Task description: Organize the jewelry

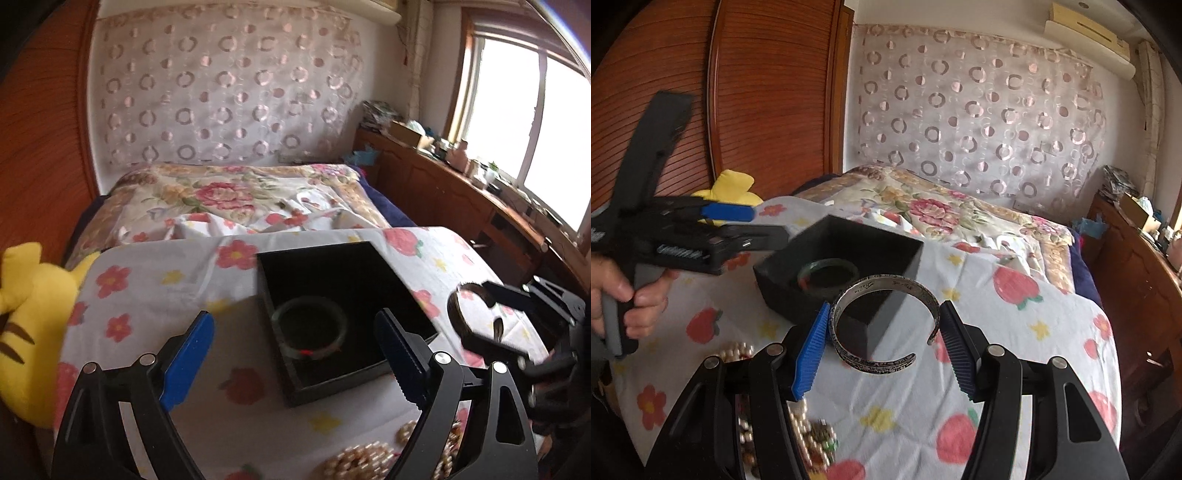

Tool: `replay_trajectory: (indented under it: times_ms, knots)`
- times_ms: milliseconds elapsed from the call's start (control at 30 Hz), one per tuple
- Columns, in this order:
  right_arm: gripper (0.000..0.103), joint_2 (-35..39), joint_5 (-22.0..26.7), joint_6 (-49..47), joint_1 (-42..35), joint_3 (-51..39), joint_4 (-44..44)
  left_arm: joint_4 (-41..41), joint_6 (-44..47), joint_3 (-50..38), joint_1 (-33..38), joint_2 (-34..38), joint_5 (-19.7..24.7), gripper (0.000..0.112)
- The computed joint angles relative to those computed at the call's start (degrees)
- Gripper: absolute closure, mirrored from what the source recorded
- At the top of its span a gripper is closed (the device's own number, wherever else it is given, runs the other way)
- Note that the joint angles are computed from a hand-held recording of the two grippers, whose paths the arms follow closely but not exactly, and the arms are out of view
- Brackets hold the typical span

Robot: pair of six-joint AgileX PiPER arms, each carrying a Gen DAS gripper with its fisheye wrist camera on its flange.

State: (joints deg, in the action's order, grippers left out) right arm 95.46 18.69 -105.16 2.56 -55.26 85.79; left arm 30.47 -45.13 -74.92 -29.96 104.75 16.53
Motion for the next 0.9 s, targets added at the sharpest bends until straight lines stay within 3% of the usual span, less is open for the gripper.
replay_trajectory:
  times_ms: [267,433,600,900]
  knots:
    - [0.041,6.42,-1.26,14.47,5.18,-9.57,-14.37,26.27,-25.97,10.86,2.03,-5.92,-2.12,0.023]
    - [0.041,11.03,-1.91,32.94,7.92,-16.26,-32.25,35.32,-35.65,17.01,2.25,-9.34,-3.27,0.023]
    - [0.040,13.30,-1.11,42.53,9.08,-19.81,-41.17,41.34,-42.26,22.87,1.04,-12.52,-4.06,0.023]
    - [0.040,10.37,0.73,35.40,6.87,-17.28,-33.38,48.01,-50.31,27.64,-3.43,-16.17,-3.06,0.023]
